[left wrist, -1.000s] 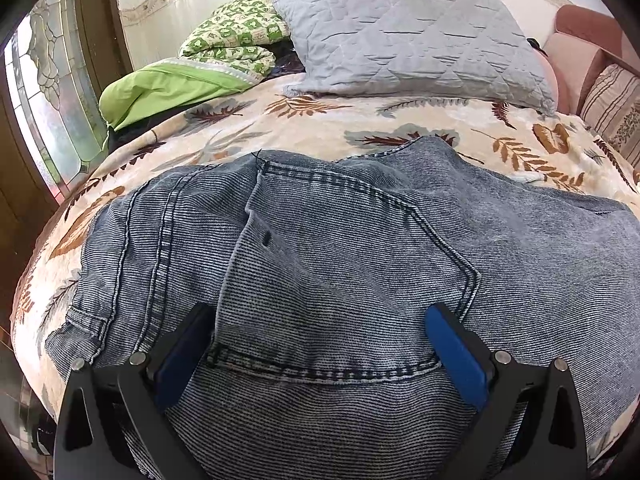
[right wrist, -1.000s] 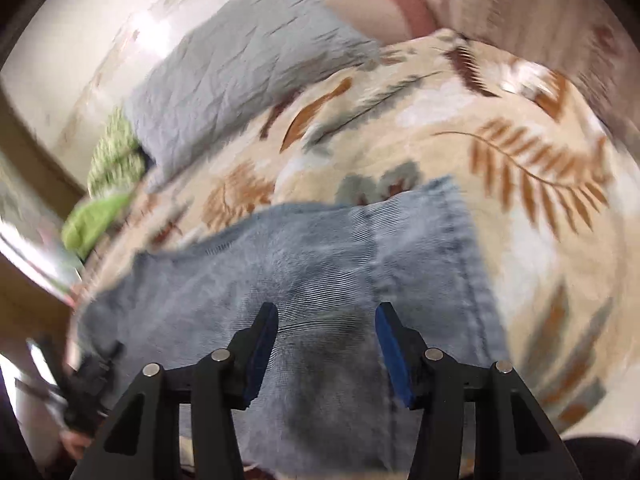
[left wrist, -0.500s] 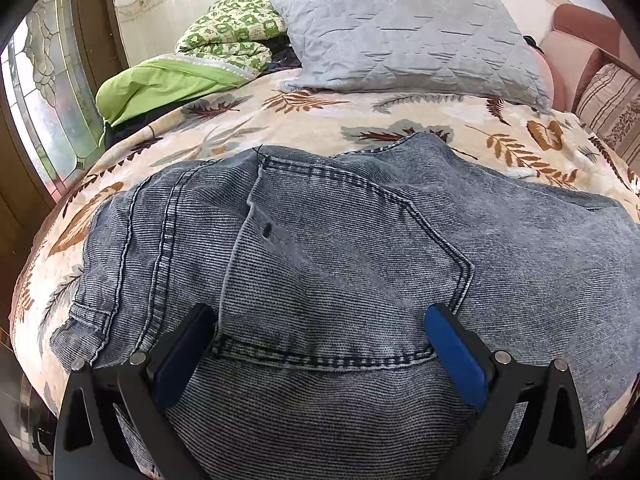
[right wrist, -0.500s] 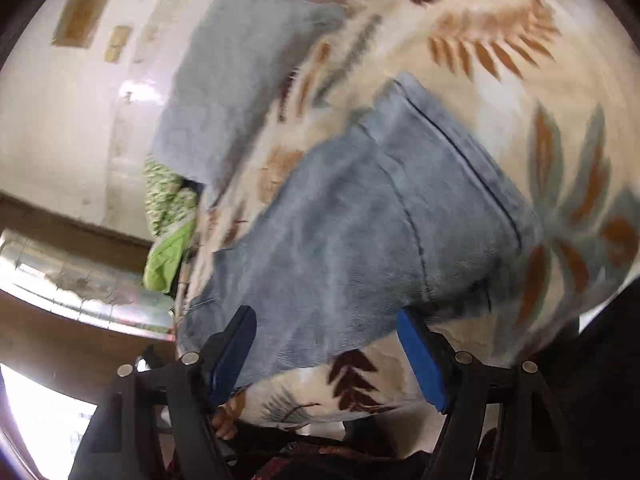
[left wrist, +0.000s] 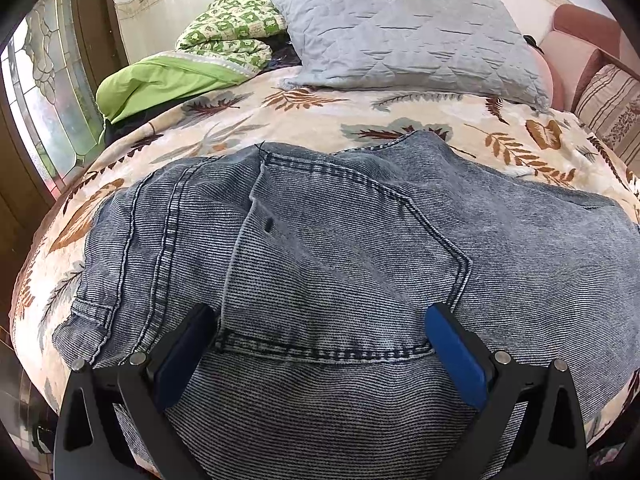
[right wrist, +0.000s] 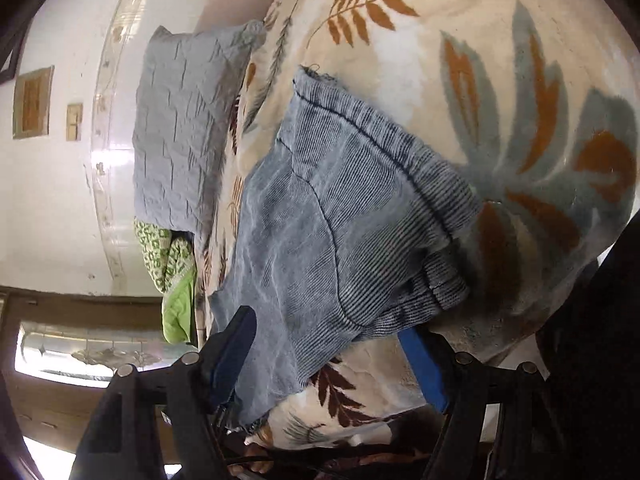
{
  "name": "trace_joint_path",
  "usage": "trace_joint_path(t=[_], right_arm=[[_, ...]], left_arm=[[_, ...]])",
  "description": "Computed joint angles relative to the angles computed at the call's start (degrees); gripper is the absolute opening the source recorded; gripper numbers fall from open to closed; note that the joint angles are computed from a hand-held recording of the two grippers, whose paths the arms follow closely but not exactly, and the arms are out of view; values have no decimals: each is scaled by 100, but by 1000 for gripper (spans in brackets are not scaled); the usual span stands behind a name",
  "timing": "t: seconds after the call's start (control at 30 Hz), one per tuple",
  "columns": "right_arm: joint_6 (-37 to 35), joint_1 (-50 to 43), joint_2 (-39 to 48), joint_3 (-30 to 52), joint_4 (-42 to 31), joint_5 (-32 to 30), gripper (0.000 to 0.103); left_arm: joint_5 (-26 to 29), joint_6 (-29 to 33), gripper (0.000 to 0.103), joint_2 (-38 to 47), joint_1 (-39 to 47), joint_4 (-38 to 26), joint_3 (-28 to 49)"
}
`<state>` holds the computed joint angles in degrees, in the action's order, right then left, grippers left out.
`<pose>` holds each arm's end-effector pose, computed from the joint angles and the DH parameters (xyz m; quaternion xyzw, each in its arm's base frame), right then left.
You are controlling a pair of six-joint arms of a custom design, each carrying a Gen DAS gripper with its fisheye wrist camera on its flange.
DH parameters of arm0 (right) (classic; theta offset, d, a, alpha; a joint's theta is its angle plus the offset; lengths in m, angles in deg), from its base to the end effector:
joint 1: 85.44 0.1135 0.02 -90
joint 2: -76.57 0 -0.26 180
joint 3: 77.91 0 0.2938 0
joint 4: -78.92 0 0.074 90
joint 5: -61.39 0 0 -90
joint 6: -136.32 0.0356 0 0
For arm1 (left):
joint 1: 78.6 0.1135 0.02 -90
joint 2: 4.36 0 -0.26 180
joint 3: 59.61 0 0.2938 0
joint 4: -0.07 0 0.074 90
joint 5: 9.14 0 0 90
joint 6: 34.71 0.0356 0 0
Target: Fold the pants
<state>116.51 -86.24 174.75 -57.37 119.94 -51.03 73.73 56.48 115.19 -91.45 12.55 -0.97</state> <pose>0.2059 0.0107 0.0201 0.4378 0.7642 0.3936 0.2634 0.3555 -0.0766 0.0012 0.0921 0.9288 0.0219 0.3582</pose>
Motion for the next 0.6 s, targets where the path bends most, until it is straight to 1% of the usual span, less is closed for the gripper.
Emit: trace_joint_path(t=[0.13,0.17,0.2,0.23,0.3,0.4,0.5,0.57,0.6], right_arm=[[221,69,-81,-5,129,561,76],[219,69,-131,35,20,656,74],[124,62,-320,114,-362,721,68],[-76,95,-606,199,-932,866,62],[-503,219,-1145,434,-2140,1322,23],[-670,208,-1479,552,-2618,1567,20],[-1092,347,-2102,702,-3319,1990,19],[-1605,679,-2537,993,-3932,2513,18],[-1897,915,-2694,1187,-4232,2806,18]], left_arm=[[10,14,103,-14,10,-2,-11],[7,13,103,-14,8,-13,-7],[3,8,103,-16,6,-18,-6],[-21,7,103,-12,-2,-7,-8],[-31,3,103,-6,-12,3,-11],[-30,-19,103,-6,-26,0,-21],[19,-36,103,-24,-4,-73,-3],[265,-160,103,-155,103,-188,-14],[497,-262,103,-260,199,-126,-87]])
